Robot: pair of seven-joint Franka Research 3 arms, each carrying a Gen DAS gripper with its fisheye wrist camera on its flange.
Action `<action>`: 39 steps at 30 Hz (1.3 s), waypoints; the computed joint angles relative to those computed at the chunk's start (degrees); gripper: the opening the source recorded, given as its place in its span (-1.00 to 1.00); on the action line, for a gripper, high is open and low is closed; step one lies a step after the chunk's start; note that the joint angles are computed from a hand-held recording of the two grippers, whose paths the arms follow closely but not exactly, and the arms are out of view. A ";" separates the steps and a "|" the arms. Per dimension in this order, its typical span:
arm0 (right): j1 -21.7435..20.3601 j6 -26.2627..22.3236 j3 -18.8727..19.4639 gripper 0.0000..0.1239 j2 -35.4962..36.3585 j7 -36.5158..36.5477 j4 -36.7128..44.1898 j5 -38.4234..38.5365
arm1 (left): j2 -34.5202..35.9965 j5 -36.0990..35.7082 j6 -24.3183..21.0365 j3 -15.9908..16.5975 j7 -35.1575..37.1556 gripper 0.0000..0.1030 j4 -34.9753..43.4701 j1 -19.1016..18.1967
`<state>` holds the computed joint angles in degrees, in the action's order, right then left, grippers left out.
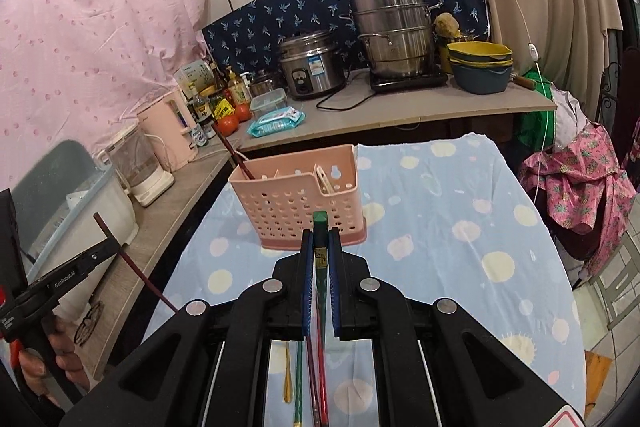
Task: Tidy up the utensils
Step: 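Carry the red chopstick with the left tool while the right tool carries the green one into the holder, then open the left tool over the holder while the right tool opens to release its chopstick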
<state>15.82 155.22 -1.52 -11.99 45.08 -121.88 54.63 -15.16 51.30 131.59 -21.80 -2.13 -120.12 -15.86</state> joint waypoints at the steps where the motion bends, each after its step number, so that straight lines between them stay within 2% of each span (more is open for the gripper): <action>1: 0.13 0.00 -0.11 -0.89 0.52 -0.13 0.96 0.50 | 0.37 0.52 -0.04 0.04 0.30 -0.87 0.82 0.20; 7: -0.14 -0.30 -0.05 -0.89 5.43 -2.07 9.06 5.58 | 3.03 5.11 2.11 1.01 0.94 -0.87 6.94 1.65; 12: -1.23 1.10 1.56 -0.89 10.20 -3.24 17.43 9.48 | 7.89 10.30 2.07 1.64 2.25 -0.87 15.02 1.93; 16: -2.24 1.87 3.29 -0.89 14.51 -2.00 24.50 10.20 | 12.31 14.11 2.12 3.12 2.99 -0.87 21.60 0.90; 21: -3.46 3.10 5.73 -0.89 20.49 1.35 32.75 7.55 | 18.17 16.00 4.33 6.04 4.79 -0.87 29.20 -0.96; 28: -4.36 4.67 8.55 -0.89 27.43 7.21 39.32 1.21 | 24.68 13.82 7.67 10.16 6.66 -0.87 34.97 -3.45; 39: -5.24 3.02 9.77 -0.89 31.81 15.10 38.64 -8.72 | 28.60 6.11 9.48 13.44 10.45 -0.87 34.14 -4.41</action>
